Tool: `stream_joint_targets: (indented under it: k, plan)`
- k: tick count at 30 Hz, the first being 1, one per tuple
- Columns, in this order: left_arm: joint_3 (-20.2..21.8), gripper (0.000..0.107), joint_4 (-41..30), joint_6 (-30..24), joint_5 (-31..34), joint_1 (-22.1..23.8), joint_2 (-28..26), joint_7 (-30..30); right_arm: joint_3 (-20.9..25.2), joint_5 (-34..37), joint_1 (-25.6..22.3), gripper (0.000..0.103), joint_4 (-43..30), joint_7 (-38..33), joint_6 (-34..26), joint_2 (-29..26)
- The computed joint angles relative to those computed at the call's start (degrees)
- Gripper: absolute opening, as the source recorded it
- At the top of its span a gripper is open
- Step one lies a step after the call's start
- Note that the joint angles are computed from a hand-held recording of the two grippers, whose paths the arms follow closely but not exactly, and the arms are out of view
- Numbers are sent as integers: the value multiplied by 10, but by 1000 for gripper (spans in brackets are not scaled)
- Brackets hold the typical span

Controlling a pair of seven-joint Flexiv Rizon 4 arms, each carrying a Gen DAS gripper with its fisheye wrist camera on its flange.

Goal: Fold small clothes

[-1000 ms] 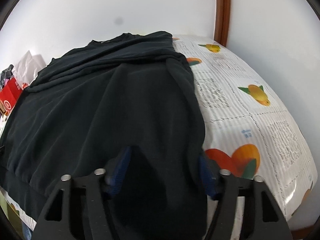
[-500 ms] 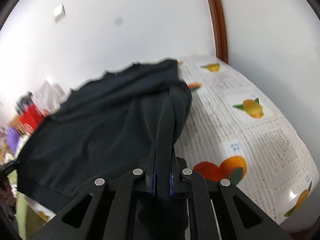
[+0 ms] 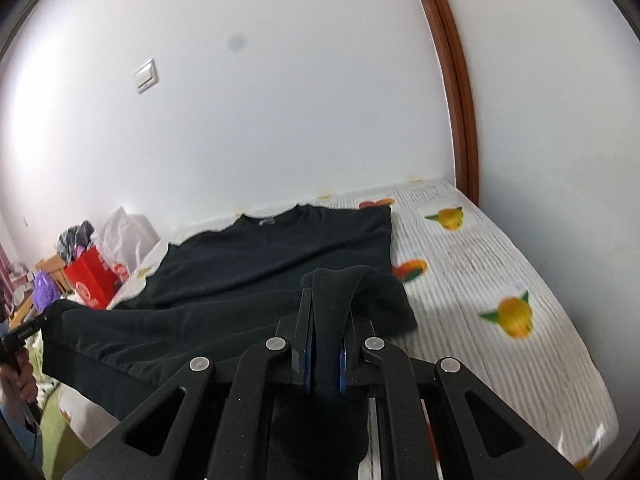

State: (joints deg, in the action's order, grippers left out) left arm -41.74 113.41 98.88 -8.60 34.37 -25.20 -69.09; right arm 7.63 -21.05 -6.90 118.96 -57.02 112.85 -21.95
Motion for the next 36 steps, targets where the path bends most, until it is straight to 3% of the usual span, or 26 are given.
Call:
stream_joint_targets:
  k: [8,10,11,13,16,23,29,31,33,36]
  plan:
    - [223,7,-205,-80,-58,-220,-89,4,96,-55,-80,9,-188,35,-97,-115]
    - [268,7,-253,-108,-72,-261,-115,0,112,-53,-84,9,-235,22,-130,-145]
    - [309,7,-291,-136,-75,-293,-134,-11,113,-51,-79,9,-260,15,-147,-161]
    - [358,7,-339,-172,-78,-328,-164,-30,117,-47,-73,9,-304,-1,-178,-192]
    - [398,7,-410,-223,-74,-353,-209,-56,117,-39,-57,9,-369,-22,-230,-237]
    - [431,9,-520,-312,-45,-364,-280,-103,105,-4,-25,9,-487,-62,-330,-317]
    - [433,15,-537,-340,-19,-364,-285,-118,118,45,-23,15,-523,-101,-406,-328]
    - [432,23,-519,-339,-11,-363,-270,-116,115,60,-25,31,-493,-117,-401,-303]
    - [413,34,-480,-316,-15,-350,-247,-99,101,77,-28,47,-430,-128,-346,-263]
    - [383,45,-407,-277,-34,-325,-208,-70,42,106,-6,51,-351,-111,-274,-211]
